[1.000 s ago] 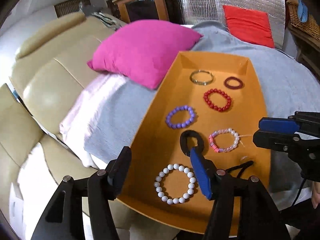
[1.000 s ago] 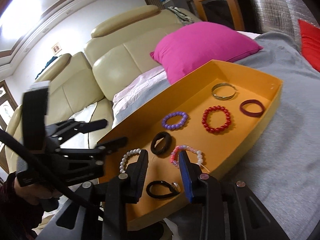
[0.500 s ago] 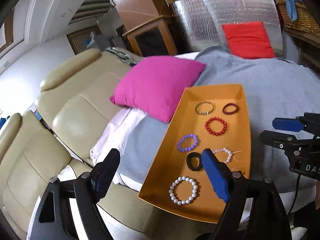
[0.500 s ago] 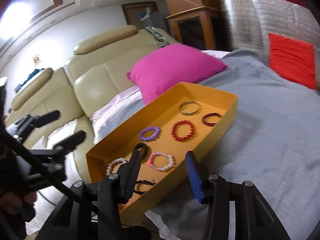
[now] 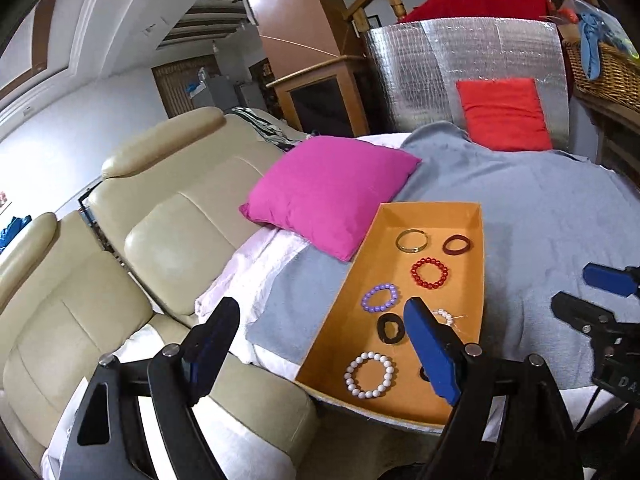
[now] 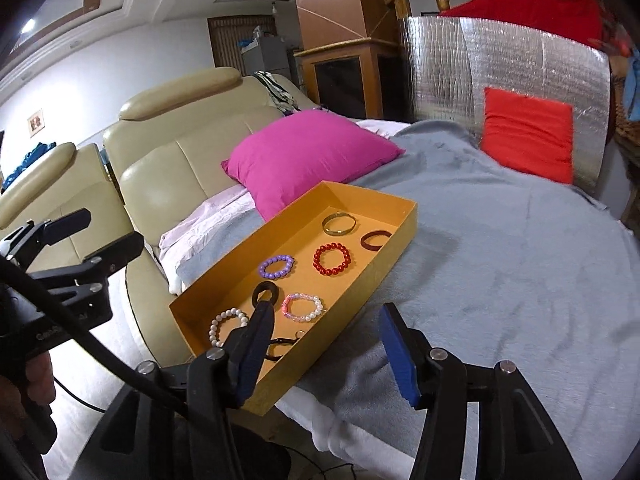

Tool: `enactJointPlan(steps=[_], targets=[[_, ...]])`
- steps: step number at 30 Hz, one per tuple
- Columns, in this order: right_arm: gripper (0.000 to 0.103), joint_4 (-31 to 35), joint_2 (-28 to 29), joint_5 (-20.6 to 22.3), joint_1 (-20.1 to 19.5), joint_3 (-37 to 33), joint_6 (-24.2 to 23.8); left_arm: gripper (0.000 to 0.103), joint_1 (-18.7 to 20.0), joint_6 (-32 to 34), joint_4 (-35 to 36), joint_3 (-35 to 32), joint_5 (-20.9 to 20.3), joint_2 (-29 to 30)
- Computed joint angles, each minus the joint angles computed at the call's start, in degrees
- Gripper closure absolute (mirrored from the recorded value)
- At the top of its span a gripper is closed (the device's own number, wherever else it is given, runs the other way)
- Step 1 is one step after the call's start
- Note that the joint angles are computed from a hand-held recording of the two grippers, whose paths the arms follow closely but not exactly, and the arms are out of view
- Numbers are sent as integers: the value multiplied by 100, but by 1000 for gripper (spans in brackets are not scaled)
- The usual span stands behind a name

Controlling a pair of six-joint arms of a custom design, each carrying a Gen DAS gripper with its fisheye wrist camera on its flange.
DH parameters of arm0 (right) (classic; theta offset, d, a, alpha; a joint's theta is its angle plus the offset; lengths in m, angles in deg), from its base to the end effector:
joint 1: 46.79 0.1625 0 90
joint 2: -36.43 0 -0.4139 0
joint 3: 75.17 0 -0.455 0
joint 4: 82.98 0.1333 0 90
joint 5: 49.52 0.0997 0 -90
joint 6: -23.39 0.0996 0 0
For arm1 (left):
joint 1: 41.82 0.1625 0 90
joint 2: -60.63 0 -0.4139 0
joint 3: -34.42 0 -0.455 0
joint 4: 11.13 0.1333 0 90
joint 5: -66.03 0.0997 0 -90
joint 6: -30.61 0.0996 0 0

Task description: Organize jewelry

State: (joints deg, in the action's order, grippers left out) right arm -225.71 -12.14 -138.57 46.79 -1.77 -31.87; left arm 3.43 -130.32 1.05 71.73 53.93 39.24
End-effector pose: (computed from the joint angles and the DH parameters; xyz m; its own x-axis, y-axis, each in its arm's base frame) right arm 0.1860 -0.8115 0.2404 -0.5230 -0.7648 0.3762 -0.8511 0.4450 -0.2787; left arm -0.3695 -0.7004 0.1105 -0.3249 -0.6091 -0.7235 0.4632 0.5645 -0.6832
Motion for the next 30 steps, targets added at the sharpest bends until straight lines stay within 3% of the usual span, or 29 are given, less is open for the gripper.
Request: enactJointPlan(steps=[3, 13, 21, 26, 30], targets=[[37, -241, -201, 22, 40, 225, 13, 18, -65, -170, 166, -47, -148, 58], [34, -691, -591, 71, 168, 683, -1, 17, -218, 293, -851, 901, -117, -553], [34, -772, -506, -175, 280, 678, 48, 17, -225, -121, -526, 817, -116, -552], [34, -824, -457, -255, 329, 655, 53, 17, -193, 116, -851, 974, -39, -698], [34, -866, -431, -303, 353, 658, 90, 17, -189, -86, -600, 850, -54, -613]])
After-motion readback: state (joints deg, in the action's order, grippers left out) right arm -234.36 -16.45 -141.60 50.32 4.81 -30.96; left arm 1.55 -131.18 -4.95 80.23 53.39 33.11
